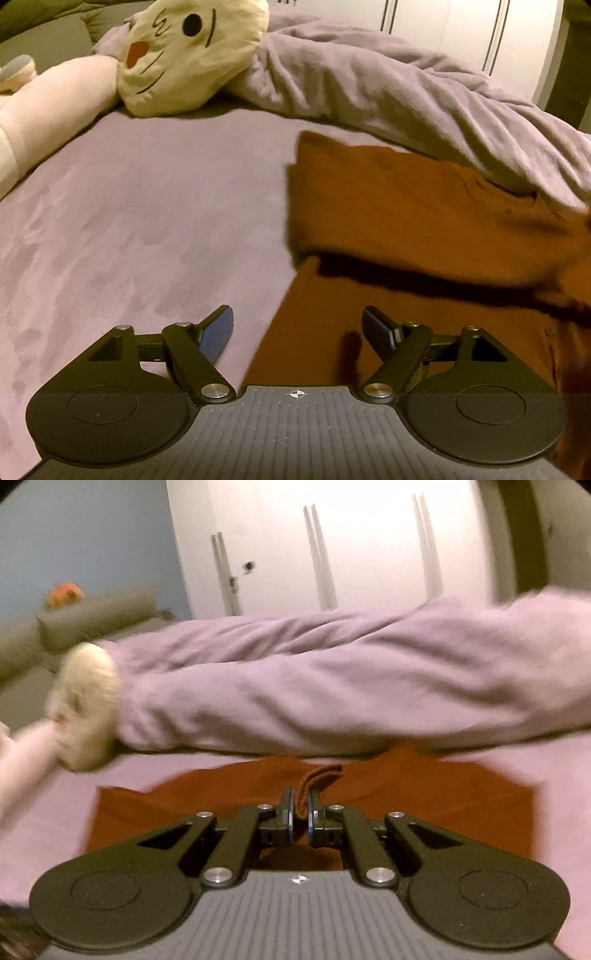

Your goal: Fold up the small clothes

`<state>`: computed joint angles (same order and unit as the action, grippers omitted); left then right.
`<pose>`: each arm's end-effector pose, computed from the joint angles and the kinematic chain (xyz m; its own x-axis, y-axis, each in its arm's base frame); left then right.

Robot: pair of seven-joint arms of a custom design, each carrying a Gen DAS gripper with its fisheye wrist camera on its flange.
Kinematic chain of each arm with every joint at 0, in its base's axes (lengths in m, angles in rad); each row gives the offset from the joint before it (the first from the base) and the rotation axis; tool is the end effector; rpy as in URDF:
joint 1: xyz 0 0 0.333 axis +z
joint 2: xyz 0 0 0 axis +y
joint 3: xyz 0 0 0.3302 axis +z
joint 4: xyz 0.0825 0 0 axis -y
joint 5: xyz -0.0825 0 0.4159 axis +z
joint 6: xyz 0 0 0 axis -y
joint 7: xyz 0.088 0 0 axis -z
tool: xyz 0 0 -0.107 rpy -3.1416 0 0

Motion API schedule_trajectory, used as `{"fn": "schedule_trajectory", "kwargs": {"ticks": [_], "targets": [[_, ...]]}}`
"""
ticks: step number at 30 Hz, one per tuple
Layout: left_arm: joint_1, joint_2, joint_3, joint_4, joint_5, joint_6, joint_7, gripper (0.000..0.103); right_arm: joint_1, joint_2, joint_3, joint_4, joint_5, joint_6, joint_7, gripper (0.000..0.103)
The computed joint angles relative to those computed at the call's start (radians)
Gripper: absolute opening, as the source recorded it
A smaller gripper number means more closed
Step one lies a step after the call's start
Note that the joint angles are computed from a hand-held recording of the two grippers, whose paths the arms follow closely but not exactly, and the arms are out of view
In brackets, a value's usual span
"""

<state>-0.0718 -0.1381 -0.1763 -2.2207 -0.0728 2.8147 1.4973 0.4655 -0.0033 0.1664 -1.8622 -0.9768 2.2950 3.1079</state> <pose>0.5589 -0.1415 0.5176 -0.1545 -0.9841 0.0881 -0.7477 0.0582 -0.6615 0.5200 0.3584 0.5738 -0.3224 -0.9395 -0.1155 -0.5315 0.2807 -0.7992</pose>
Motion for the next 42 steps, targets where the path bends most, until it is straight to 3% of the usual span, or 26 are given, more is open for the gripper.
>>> {"fn": "schedule_trajectory", "kwargs": {"ticks": [2,6,9,10,11,13,15,17,20,22,24,25,29,33,36,42], "targets": [[-0.010,0.025,0.000,0.032,-0.020,-0.014,0.007,0.082,-0.007,-0.046,-0.005,-0.050,0.053,-0.052,-0.013,0.006],[-0.019,0.084,-0.010,0.099,0.028,-0.051,-0.029,0.082,-0.044,-0.118,-0.008,-0.154,0.149,-0.052,0.037,0.004],[-0.026,0.109,-0.008,0.125,0.090,-0.061,-0.082,0.082,-0.081,-0.170,-0.021,-0.247,0.222,0.088,0.119,0.006],[-0.029,0.112,-0.006,0.129,0.096,-0.066,-0.090,0.082,-0.093,-0.180,-0.027,-0.272,0.255,0.144,0.136,0.011],[-0.032,0.115,-0.005,0.132,0.102,-0.072,-0.094,0.082,-0.105,-0.199,-0.030,-0.306,0.284,0.196,0.165,0.023],[-0.035,0.117,-0.001,0.132,0.117,-0.073,-0.100,0.082,-0.132,-0.223,-0.024,-0.355,0.301,0.290,0.223,0.028],[-0.036,0.120,0.002,0.131,0.145,-0.074,-0.114,0.084,-0.148,-0.232,-0.009,-0.372,0.317,0.310,0.231,0.028],[-0.037,0.121,0.004,0.127,0.164,-0.068,-0.127,0.085,-0.159,-0.235,-0.009,-0.398,0.337,0.373,0.230,0.037],[-0.038,0.121,0.005,0.126,0.186,-0.068,-0.150,0.086,-0.182,-0.207,-0.011,-0.412,0.349,0.502,0.217,0.037],[-0.039,0.120,0.005,0.127,0.197,-0.070,-0.155,0.086,-0.188,-0.174,-0.012,-0.394,0.364,0.540,0.183,0.036],[-0.038,0.120,0.005,0.127,0.215,-0.071,-0.163,0.088,-0.182,-0.151,-0.012,-0.362,0.381,0.518,0.120,0.011],[-0.037,0.121,0.006,0.129,0.232,-0.072,-0.174,0.089,-0.179,-0.139,-0.010,-0.339,0.377,0.498,0.089,0.006],[-0.033,0.132,0.009,0.141,0.317,-0.070,-0.240,0.089,-0.169,-0.139,0.057,-0.229,0.101,0.223,0.101,0.004],[-0.036,0.150,0.013,0.164,0.360,-0.076,-0.286,0.089,-0.128,-0.154,0.074,-0.189,-0.031,0.018,0.092,0.004],[-0.041,0.163,0.018,0.179,0.386,-0.081,-0.316,0.089,-0.111,-0.196,0.061,-0.227,-0.025,-0.030,0.086,0.004],[-0.048,0.165,0.024,0.187,0.401,-0.097,-0.322,0.089,-0.115,-0.228,0.044,-0.291,0.051,-0.036,0.072,0.004]]}}
